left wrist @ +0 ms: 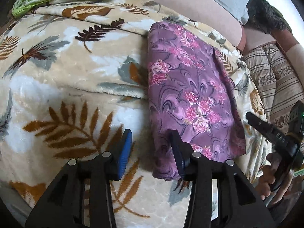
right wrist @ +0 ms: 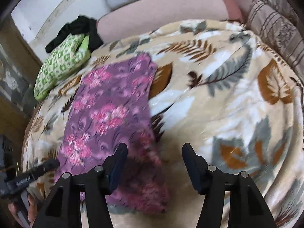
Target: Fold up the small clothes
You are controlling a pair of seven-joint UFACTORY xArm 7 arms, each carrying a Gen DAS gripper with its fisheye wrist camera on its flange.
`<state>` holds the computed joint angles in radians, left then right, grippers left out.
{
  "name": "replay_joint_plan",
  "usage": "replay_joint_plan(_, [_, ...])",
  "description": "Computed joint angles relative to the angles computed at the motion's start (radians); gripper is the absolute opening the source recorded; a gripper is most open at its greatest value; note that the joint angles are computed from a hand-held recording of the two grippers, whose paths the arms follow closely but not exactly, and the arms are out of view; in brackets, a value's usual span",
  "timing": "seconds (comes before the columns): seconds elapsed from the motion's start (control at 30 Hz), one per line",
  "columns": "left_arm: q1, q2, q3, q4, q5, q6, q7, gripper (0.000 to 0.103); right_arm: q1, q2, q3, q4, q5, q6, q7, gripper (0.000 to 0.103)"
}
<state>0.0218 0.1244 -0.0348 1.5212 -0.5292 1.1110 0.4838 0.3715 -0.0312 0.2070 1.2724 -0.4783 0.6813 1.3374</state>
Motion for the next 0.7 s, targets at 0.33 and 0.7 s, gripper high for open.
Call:
replay_joint_plan(0.33, [-0.032, -0.013, -0.01, -0.025, 0.044, -0.021, 0.024, 0.042, 0.03, 0.387, -0.074, 0.55, 0.122, 0.233, -0.353, 0.05])
replay_joint_plan(0.7, [-0.052, -0.009, -0.016, -0.029, 0.102, -0.042, 0.016, 0.042, 0.049, 0.39, -0.167, 0.515, 0.148, 0.299, -0.309, 0.012])
